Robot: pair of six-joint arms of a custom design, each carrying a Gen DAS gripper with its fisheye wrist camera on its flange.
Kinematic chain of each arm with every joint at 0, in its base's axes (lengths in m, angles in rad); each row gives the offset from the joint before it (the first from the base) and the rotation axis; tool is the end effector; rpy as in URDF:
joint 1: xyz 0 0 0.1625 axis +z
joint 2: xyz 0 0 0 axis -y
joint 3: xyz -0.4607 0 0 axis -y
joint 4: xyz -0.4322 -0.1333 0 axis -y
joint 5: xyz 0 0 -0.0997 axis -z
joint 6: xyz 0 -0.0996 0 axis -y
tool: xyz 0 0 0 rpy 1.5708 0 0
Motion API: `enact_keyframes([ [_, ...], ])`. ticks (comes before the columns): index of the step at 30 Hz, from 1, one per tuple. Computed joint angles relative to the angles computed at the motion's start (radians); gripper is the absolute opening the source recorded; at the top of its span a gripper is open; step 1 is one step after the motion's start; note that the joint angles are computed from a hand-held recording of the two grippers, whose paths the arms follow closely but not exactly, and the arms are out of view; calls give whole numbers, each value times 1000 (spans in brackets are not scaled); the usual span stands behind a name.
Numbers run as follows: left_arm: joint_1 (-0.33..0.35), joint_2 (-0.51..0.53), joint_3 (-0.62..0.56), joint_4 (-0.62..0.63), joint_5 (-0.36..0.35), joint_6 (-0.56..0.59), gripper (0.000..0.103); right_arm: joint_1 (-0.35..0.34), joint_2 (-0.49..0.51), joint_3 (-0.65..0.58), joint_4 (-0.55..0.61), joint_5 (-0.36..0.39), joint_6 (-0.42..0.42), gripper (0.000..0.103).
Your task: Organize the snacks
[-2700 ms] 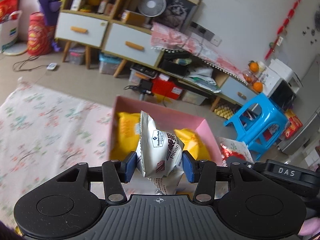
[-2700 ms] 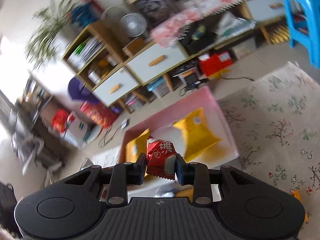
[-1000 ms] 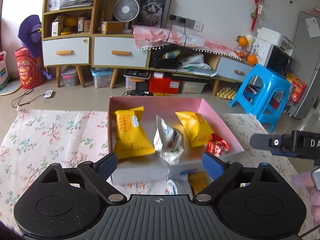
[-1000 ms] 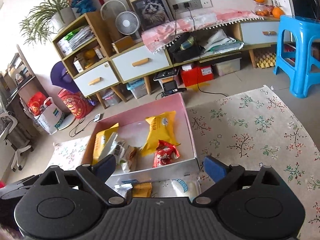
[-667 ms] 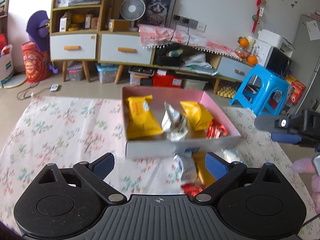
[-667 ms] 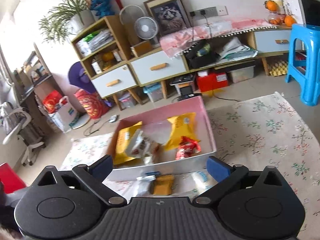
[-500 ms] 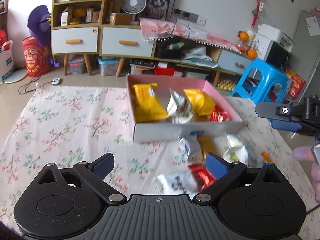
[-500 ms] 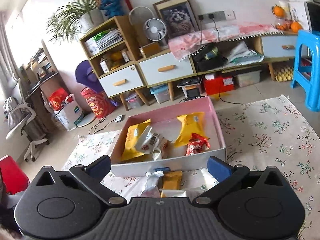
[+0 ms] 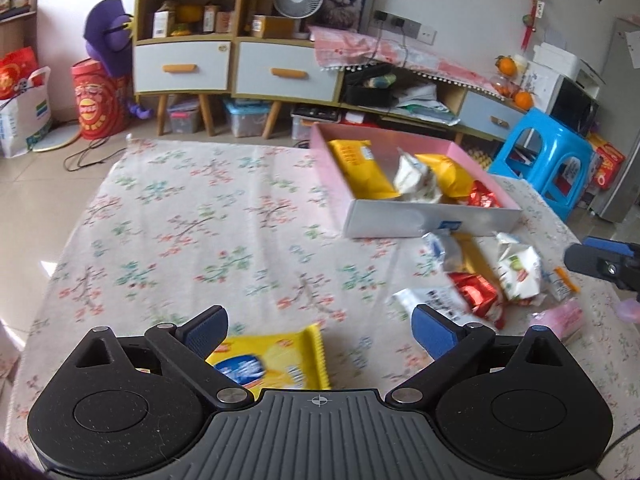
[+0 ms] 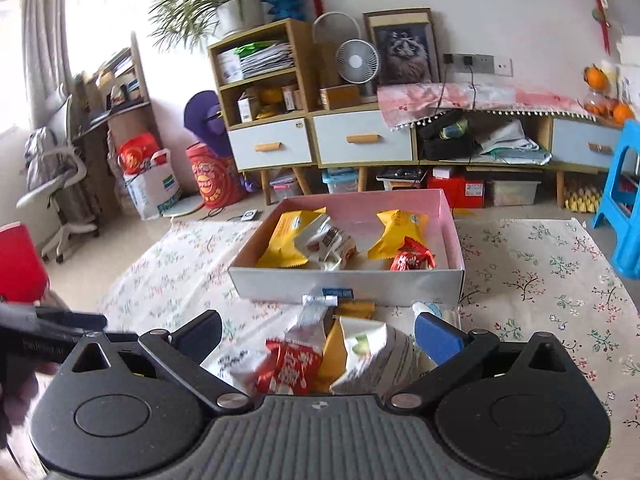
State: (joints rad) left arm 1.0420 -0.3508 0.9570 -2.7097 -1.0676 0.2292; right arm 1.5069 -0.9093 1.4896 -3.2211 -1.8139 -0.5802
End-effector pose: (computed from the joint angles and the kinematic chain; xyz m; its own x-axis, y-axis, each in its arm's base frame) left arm -0.3066 -0.8841 0.0500 -0.7582 0.3935 -0.5199 0.6231 0.6720 -0.4002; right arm 0.0595 -0.7825 0.3301 -0.8156 -0.0346 0.5775 -0.4980 0.5502 -0.6703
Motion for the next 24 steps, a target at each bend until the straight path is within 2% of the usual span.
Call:
enact_keyframes([
  [5, 10, -10, 21, -11, 18, 22, 99, 4, 13, 4, -1, -10, -33, 94],
  [13, 19, 0, 18, 32, 71, 42, 99, 21, 40, 6, 25, 0, -151, 94],
  [21, 23, 4, 16, 64, 78, 56, 98, 39, 79, -52, 111, -1, -122, 93],
  [24, 27, 4, 10, 79, 75, 31, 97, 45, 92, -82, 180, -8, -88, 80],
])
